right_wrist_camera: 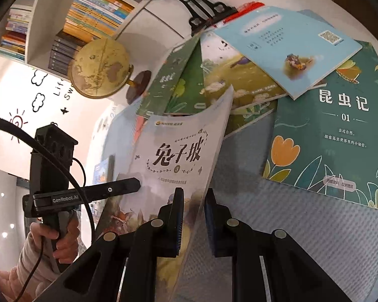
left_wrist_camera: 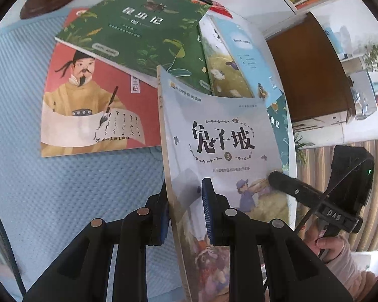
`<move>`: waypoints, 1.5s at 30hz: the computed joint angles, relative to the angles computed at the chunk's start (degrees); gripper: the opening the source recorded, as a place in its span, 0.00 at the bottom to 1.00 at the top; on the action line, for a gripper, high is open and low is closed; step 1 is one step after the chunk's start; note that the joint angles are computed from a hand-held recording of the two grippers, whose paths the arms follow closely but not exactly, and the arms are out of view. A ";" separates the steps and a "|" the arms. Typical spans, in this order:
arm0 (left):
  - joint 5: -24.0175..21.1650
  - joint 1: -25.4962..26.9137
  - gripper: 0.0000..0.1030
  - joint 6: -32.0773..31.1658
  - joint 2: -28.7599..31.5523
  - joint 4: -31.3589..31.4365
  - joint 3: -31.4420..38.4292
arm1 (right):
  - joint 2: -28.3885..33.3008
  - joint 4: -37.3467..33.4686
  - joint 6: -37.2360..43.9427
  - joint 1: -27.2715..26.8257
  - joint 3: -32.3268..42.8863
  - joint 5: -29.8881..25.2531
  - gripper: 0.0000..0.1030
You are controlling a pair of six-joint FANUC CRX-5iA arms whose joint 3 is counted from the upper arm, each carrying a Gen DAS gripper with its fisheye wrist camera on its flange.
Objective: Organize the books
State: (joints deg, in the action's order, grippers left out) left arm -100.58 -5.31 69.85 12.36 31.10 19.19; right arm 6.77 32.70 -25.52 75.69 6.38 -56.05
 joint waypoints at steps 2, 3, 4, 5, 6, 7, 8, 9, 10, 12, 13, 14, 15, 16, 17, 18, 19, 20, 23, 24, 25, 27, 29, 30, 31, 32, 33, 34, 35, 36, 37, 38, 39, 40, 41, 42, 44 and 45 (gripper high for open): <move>-0.05 -0.13 0.18 -0.10 -0.12 0.13 0.42 | 0.33 1.04 -0.09 0.23 0.78 -0.77 0.16; 0.00 -0.23 0.18 0.08 -0.19 0.25 0.62 | 0.38 1.62 -0.25 0.36 0.98 -1.12 0.16; 0.06 -0.29 0.18 0.03 -0.33 0.31 1.02 | 0.27 2.16 -0.57 0.52 0.84 -1.31 0.16; 0.00 -0.24 0.18 -0.30 -0.43 0.34 1.39 | 0.41 3.01 -1.00 0.67 1.11 -1.68 0.16; -0.15 -0.24 0.18 -0.83 -0.45 0.29 2.06 | 0.42 3.81 -1.51 0.82 1.18 -1.90 0.16; -0.32 -0.20 0.18 -1.13 -0.42 0.28 2.55 | 0.41 5.06 -2.30 1.03 1.22 -2.13 0.16; -0.48 -0.07 0.18 -1.35 -0.41 0.39 2.95 | 0.46 5.76 -2.63 1.05 1.34 -2.11 0.16; -0.57 0.25 0.18 -1.52 -0.42 0.79 3.38 | 0.47 6.33 -2.81 1.10 1.50 -2.18 0.16; -0.50 0.44 0.18 -1.55 -0.44 1.10 3.55 | 0.70 6.59 -2.47 1.14 2.12 -2.55 0.16; -0.57 1.00 0.18 -1.85 -0.45 1.63 4.03 | 1.55 6.87 -0.68 1.21 4.09 -3.84 0.16; -0.56 1.18 0.18 -1.73 -0.41 1.78 4.36 | 1.87 7.02 -0.23 1.31 4.81 -4.27 0.16; -0.55 1.24 0.18 -1.61 -0.36 1.76 4.74 | 2.46 7.25 0.28 1.27 5.87 -4.70 0.16; -0.57 1.34 0.18 -1.68 -0.36 1.71 5.21 | 3.00 7.60 0.50 1.23 6.82 -4.97 0.16; -0.47 1.42 0.18 -1.94 -0.42 1.77 5.59 | 3.19 7.96 0.57 1.28 7.25 -5.20 0.16; -0.40 1.54 0.18 -2.28 -0.47 1.87 5.85 | 3.52 8.63 0.65 1.39 7.83 -5.60 0.16; -0.46 1.66 0.18 -2.64 -0.43 1.85 6.25 | 3.86 8.86 0.92 1.40 8.47 -5.89 0.16; -0.73 1.84 0.19 -2.86 -0.25 1.81 6.85 | 4.29 8.98 1.26 1.32 9.23 -6.04 0.16; -0.86 1.94 0.19 -2.87 -0.05 1.86 7.23 | 4.78 9.08 1.82 1.27 10.08 -6.26 0.16; -1.69 2.68 0.20 -2.80 0.36 1.55 8.56 | 6.50 8.22 4.91 0.83 13.15 -7.00 0.16; -1.97 2.99 0.20 -2.84 0.53 1.19 9.20 | 7.02 7.98 5.81 0.69 14.04 -6.91 0.16; -1.96 3.23 0.20 -3.03 0.57 1.10 9.44 | 7.54 7.80 6.51 0.49 14.81 -6.57 0.16; -1.97 3.97 0.20 -3.37 0.52 0.97 9.65 | 8.87 7.18 8.28 0.08 16.81 -6.38 0.16; -2.24 5.02 0.20 -3.73 0.68 0.97 10.12 | 10.16 6.66 9.73 -0.30 18.62 -5.98 0.16; -2.21 5.87 0.21 -4.09 0.58 0.98 10.18 | 11.07 6.05 10.99 -0.65 20.02 -5.75 0.16; -2.22 6.41 0.20 -4.19 0.61 1.06 10.27 | 11.71 5.65 11.80 -0.85 21.00 -5.72 0.16; -2.27 7.15 0.20 -4.40 0.63 1.19 10.29 | 12.94 4.85 13.33 -1.27 22.89 -5.61 0.16; -2.32 7.82 0.20 -4.50 0.66 1.26 10.38 | 13.81 4.26 14.34 -1.57 24.20 -5.43 0.16; -2.34 8.72 0.20 -4.68 0.63 1.39 10.29 | 14.48 3.82 15.12 -1.77 25.21 -5.31 0.16; -2.35 9.39 0.20 -4.79 0.60 1.54 10.18 | 15.64 3.20 16.27 -2.08 26.95 -5.23 0.16; -2.34 10.41 0.20 -5.01 0.50 1.59 10.00 | 16.82 2.62 17.25 -2.39 28.64 -4.97 0.16; -2.33 11.00 0.20 -5.21 0.43 1.48 9.93 | 17.82 2.08 18.05 -2.65 30.20 -4.88 0.16; -2.32 11.65 0.20 -5.39 0.37 1.38 9.84 | 19.46 0.89 19.80 -3.04 32.79 -4.95 0.16; -2.34 12.69 0.20 -5.51 0.28 1.38 9.61 | 20.84 -0.03 21.30 -3.28 35.04 -5.42 0.16; -2.41 13.28 0.20 -5.63 0.22 1.33 9.52 | 22.01 -0.73 22.46 -3.45 36.98 -5.87 0.16; -2.43 14.15 0.20 -6.07 0.09 1.17 9.27 | 23.76 -1.79 24.15 -3.72 39.86 -6.44 0.16; -2.50 14.92 0.20 -6.46 -0.04 1.24 8.92 | 25.03 -2.49 25.17 -3.90 41.91 -6.57 0.16; -2.83 16.12 0.20 -6.98 -0.03 1.21 8.62 | 28.47 -3.74 27.63 -4.14 47.62 -8.38 0.16; -2.81 16.75 0.20 -7.51 -0.11 0.83 8.52 | 30.02 -4.83 28.75 -4.38 50.27 -8.80 0.16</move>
